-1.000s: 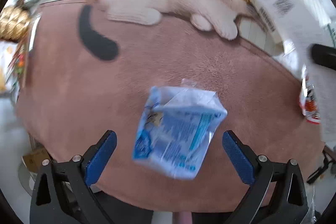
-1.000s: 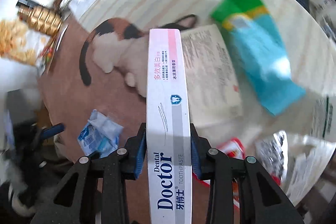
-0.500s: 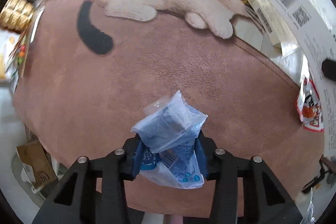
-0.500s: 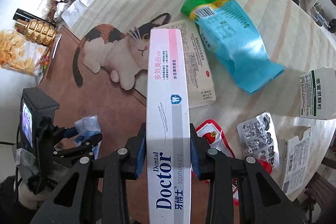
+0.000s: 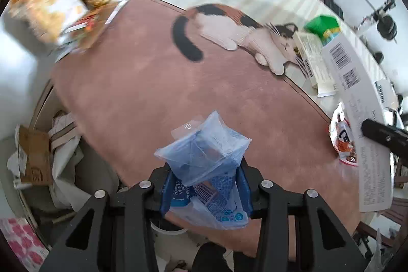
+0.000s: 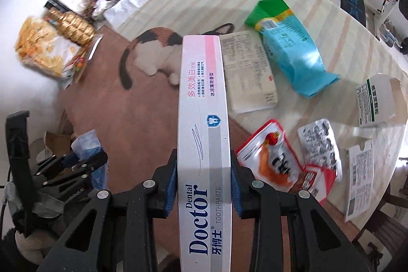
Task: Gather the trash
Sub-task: 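Carry the blue wrapper and toothpaste box with both tools over the bin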
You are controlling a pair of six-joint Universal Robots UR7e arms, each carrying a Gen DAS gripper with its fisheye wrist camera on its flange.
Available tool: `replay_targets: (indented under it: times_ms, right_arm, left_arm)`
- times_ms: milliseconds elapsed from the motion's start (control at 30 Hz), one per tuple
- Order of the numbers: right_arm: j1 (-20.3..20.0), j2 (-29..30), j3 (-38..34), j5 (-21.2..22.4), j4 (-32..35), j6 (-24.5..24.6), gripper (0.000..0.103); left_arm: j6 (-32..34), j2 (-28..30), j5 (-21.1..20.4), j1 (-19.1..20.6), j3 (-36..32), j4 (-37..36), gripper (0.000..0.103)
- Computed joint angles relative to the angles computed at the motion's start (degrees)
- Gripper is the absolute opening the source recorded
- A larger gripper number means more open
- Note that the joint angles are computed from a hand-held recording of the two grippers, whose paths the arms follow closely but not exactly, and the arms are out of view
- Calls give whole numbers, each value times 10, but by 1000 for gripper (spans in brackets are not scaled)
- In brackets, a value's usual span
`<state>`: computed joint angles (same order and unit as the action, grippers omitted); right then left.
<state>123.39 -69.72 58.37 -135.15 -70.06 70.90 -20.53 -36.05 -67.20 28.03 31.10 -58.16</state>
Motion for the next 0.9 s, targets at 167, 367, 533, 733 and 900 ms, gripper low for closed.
replay_targets:
  times_ms: [167, 367, 533, 733, 900]
  right_arm:
    - [44, 42, -15, -2, 7, 25, 37]
    - [91, 95, 4, 25, -33, 44, 37]
    - [115, 136, 42, 69, -103, 39, 37]
    - [111, 173, 128, 155, -207, 14, 37]
    - [80, 192, 234, 225, -310, -29, 37]
  left_arm:
    - [-12, -78, 8, 11, 68, -34, 39]
    - [-36, -193, 20, 22, 176, -51, 39]
    - [-80, -277, 7, 44, 256, -41, 39]
    - [-139, -357, -50, 117, 378, -52, 39]
    - [-175, -405, -102, 206, 509, -122, 39]
